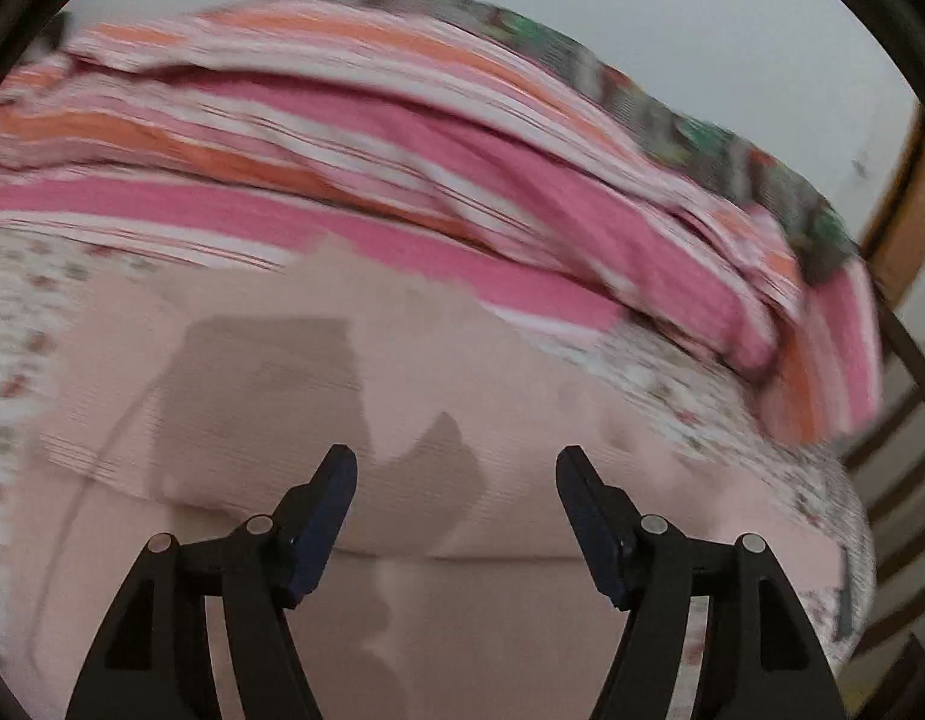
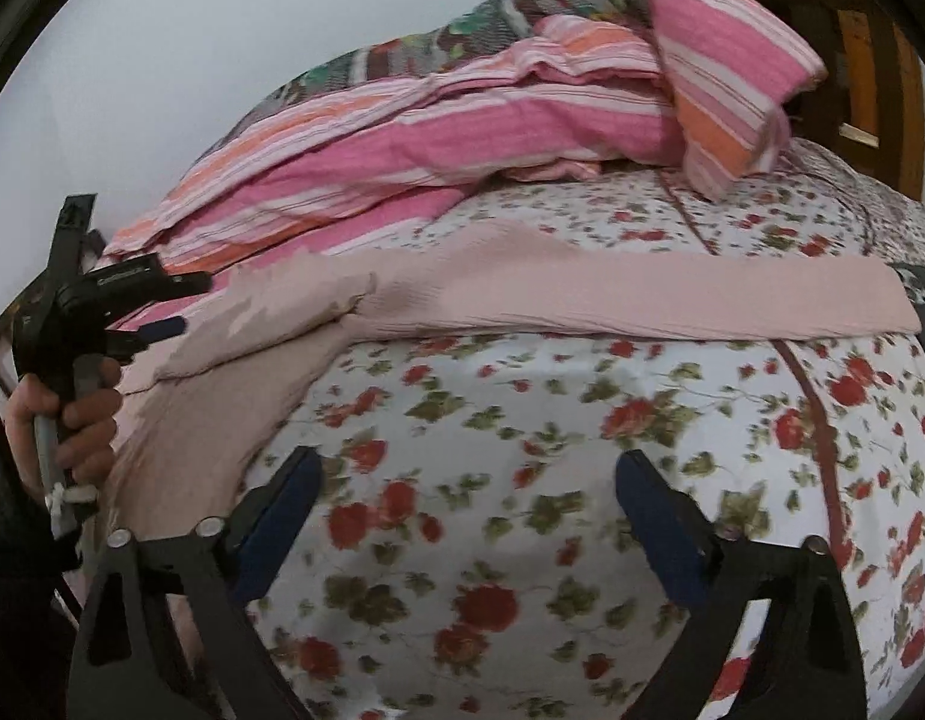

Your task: Fold small clothes

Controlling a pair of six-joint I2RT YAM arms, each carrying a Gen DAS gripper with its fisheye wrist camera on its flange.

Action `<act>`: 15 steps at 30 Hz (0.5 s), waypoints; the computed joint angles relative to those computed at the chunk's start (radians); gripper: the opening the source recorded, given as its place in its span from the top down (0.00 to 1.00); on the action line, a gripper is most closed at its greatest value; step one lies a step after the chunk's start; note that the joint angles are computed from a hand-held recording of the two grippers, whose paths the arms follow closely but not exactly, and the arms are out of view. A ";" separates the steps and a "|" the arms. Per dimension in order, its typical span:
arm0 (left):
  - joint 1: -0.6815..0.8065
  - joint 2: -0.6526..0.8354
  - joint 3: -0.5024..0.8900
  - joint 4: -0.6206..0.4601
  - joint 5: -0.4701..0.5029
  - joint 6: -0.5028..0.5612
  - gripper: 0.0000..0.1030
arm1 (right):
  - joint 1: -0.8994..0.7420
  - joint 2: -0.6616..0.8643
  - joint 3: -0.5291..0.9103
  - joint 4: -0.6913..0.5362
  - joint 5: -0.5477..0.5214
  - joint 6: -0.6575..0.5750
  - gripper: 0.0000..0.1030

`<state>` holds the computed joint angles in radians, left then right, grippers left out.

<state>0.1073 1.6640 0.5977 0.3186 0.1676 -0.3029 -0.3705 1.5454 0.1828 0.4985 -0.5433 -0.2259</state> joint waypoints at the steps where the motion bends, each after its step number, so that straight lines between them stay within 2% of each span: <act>1: 0.053 -0.013 -0.002 -0.020 -0.010 0.034 0.35 | 0.019 -0.008 -0.001 0.000 0.017 0.010 0.21; 3: 0.140 -0.015 0.000 -0.039 -0.060 0.083 0.35 | 0.055 -0.018 0.000 0.000 0.046 0.036 0.35; 5: 0.265 0.013 0.014 -0.049 -0.035 0.130 0.35 | 0.091 -0.022 -0.002 0.010 0.072 0.058 0.42; 8: 0.392 0.108 0.089 -0.108 0.020 0.198 0.37 | 0.157 -0.029 -0.009 0.037 0.124 0.096 0.43; 11: 0.440 0.200 0.144 -0.075 0.052 0.227 0.42 | 0.231 -0.038 -0.010 0.050 0.201 0.139 0.43; 12: 0.445 0.233 0.170 -0.071 0.063 0.246 0.46 | 0.246 -0.039 -0.009 0.052 0.220 0.147 0.43; 14: 0.427 0.297 0.233 -0.088 0.069 0.274 0.69 | 0.284 -0.048 -0.014 0.056 0.272 0.173 0.43; 15: 0.393 0.317 0.267 -0.115 0.051 0.272 0.86 | 0.294 -0.052 -0.018 0.061 0.292 0.183 0.43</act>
<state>0.4998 1.9811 0.8649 0.2036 0.2186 -0.0314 -0.0762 1.4938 0.1651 0.5591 -0.2510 -0.0434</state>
